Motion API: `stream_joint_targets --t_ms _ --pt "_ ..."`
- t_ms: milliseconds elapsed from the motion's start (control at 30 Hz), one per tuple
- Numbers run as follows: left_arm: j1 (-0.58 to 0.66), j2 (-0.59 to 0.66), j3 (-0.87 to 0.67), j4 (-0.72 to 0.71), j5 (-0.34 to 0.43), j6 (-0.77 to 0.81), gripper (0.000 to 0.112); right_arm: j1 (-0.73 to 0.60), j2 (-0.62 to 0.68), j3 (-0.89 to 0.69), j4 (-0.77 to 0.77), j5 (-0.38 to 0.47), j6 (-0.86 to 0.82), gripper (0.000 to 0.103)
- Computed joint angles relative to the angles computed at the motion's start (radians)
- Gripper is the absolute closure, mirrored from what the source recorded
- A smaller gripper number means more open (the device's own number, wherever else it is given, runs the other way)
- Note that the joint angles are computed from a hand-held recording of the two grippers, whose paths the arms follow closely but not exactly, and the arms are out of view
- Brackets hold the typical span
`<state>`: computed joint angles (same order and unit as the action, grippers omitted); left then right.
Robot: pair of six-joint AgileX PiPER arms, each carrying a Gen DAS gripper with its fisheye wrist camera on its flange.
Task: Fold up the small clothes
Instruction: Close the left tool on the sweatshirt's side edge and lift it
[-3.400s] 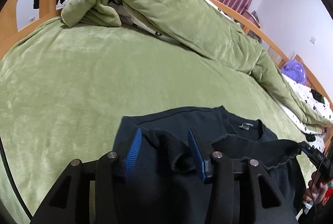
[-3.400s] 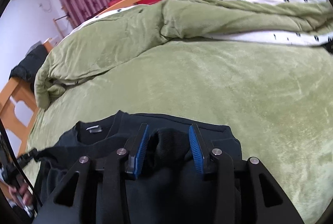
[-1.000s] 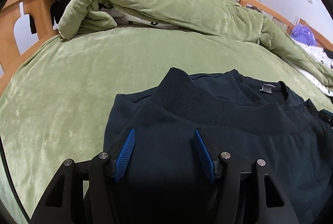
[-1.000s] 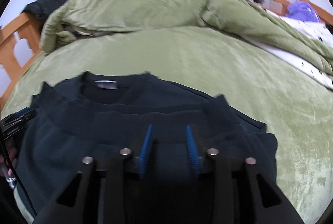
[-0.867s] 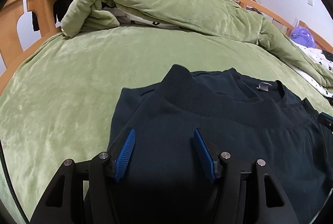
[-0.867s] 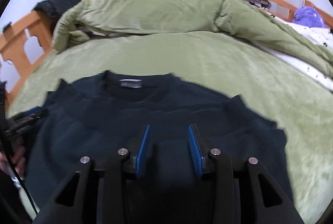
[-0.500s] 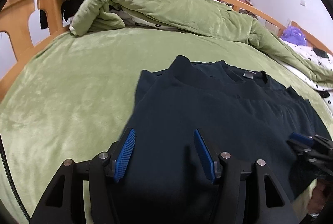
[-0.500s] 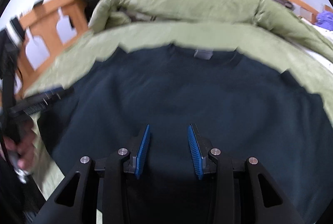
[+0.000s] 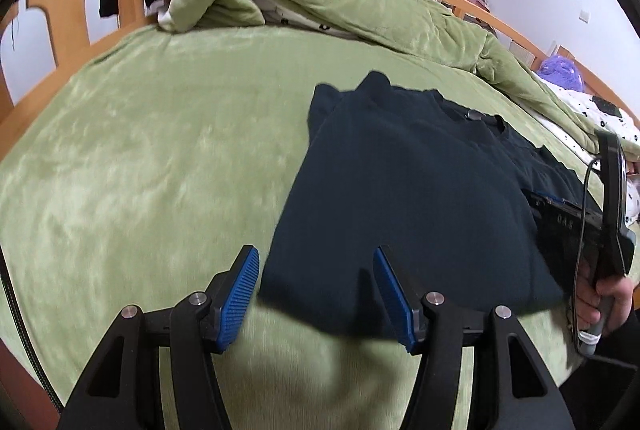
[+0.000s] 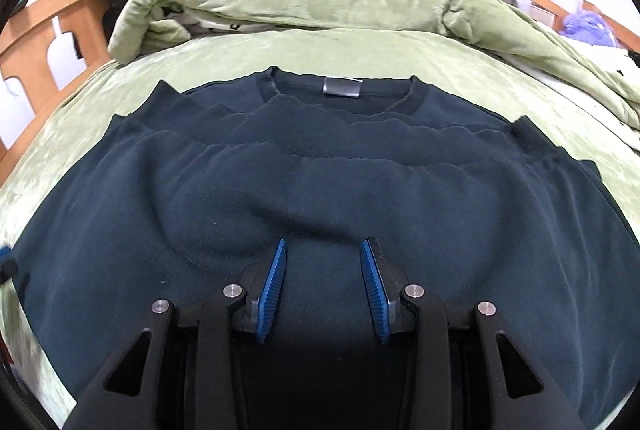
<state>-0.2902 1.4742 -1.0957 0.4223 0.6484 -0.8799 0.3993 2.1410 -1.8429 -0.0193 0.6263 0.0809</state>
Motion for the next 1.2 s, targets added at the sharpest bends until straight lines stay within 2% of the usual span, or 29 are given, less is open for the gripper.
stream_joint_targets --t_ms 300,433,533,667,767,833,900,967,1033,1200 --pt "0.049 -0.034 0.101 -0.156 -0.093 0.079 0.055 -0.014 -0.104 0.14 0.079 -0.029 -0.041 0.066" --pt "0.101 -0.018 0.115 -0.323 -0.146 0.197 0.054 -0.006 -0.158 0.231 0.067 -0.081 -0.072 0.066" --pt "0.105 -0.014 0.124 -0.344 -0.177 0.205 0.053 0.0 -0.186 0.285 0.072 -0.128 -0.1 0.066" --pt "0.1 0.027 0.09 -0.348 -0.186 0.199 0.052 0.006 -0.181 0.293 0.075 -0.127 -0.117 0.066" --pt "0.076 0.069 0.043 -0.27 -0.178 0.116 0.053 -0.005 -0.202 0.316 0.107 -0.128 -0.158 0.066" --pt "0.067 0.103 0.003 -0.253 -0.177 0.095 0.057 -0.017 -0.22 0.326 0.137 -0.121 -0.191 0.066" --pt "0.052 0.13 -0.035 -0.19 -0.155 0.025 0.076 -0.037 -0.245 0.342 0.169 -0.115 -0.228 0.066" --pt "0.032 0.145 -0.069 -0.108 -0.138 -0.063 0.084 -0.054 -0.264 0.353 0.175 -0.109 -0.242 0.066" --pt "0.011 0.14 -0.085 -0.05 -0.147 -0.116 0.085 -0.082 -0.288 0.373 0.201 -0.106 -0.278 0.066" --pt "-0.11 0.17 -0.219 0.153 -0.049 -0.2 0.089 -0.161 -0.344 0.418 0.224 -0.102 -0.329 0.066"
